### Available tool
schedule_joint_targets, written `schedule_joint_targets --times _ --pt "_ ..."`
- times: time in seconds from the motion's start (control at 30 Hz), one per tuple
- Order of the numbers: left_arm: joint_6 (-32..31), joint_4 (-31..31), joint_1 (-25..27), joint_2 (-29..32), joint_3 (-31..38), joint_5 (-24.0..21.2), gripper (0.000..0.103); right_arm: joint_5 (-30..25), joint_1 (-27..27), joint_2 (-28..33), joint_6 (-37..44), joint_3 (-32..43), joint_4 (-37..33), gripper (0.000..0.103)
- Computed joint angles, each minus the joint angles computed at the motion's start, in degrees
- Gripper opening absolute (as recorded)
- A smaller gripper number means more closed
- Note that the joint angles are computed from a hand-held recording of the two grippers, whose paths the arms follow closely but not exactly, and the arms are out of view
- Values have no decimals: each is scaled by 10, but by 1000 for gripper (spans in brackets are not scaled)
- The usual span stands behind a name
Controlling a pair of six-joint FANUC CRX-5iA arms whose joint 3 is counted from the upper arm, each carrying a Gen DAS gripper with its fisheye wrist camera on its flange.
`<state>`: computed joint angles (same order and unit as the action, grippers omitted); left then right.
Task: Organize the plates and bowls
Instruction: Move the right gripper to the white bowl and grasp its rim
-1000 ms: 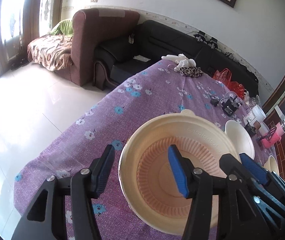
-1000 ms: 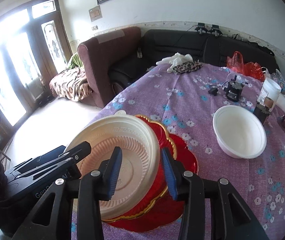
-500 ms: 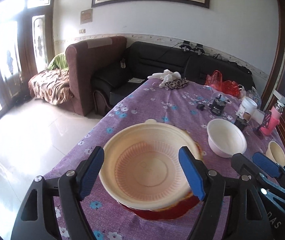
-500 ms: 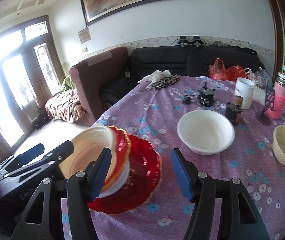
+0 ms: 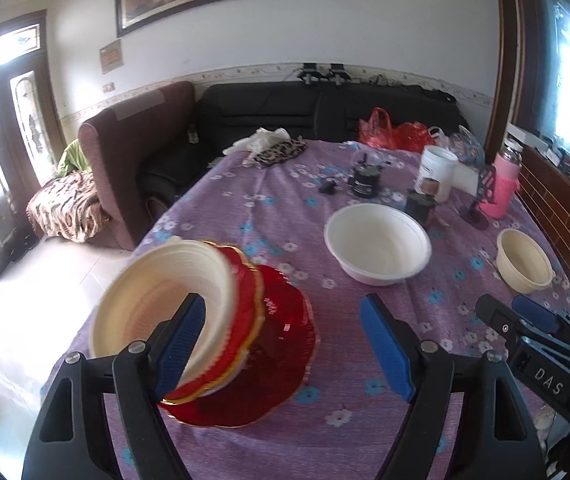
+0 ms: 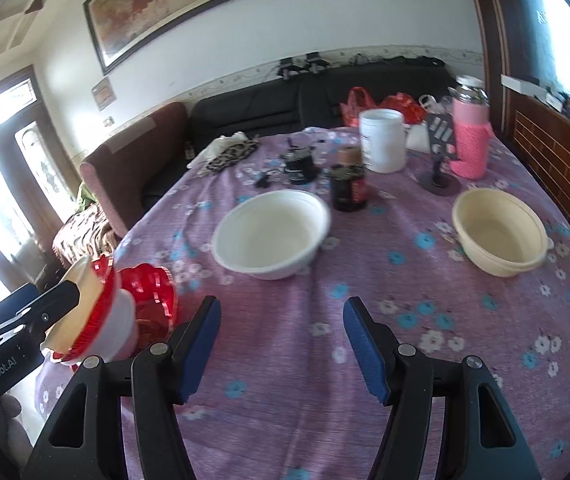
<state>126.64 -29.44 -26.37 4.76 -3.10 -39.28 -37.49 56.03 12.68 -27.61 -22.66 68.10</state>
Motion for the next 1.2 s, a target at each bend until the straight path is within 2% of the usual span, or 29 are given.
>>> schedule_joint_targets --times 0.17,0.3,0.4,0.47,0.53,0.6,0.7,0.8,0.9,1.03,1.2 --pt "-66 65 -2 42 29 7 79 20 -31 -19 -14 -28 -3 68" --pt "-133 160 18 85 65 17 79 43 -57 -17 -16 -29 -16 68" --pt "-138 197 29 126 106 17 79 99 -94 -8 -38 -28 2 68" --pt "-120 197 30 165 155 -12 79 135 -116 6 -55 -21 21 68" --pt "-120 225 38 204 191 -28 79 182 -140 22 -69 -11 38 68" --pt "-96 213 37 231 225 -49 79 209 -153 41 -58 6 22 68" --pt "-38 146 26 260 273 -76 79 209 -154 66 -10 38 -31 68" --pt "-3 118 24 282 302 -92 79 226 -163 88 11 59 -58 68" --pt "11 114 28 310 334 -115 79 245 -168 106 39 80 -93 68" --pt "11 126 37 340 365 -133 79 235 -157 133 141 124 -198 68" --pt "-4 146 45 369 389 -146 79 213 -149 152 216 159 -269 68"
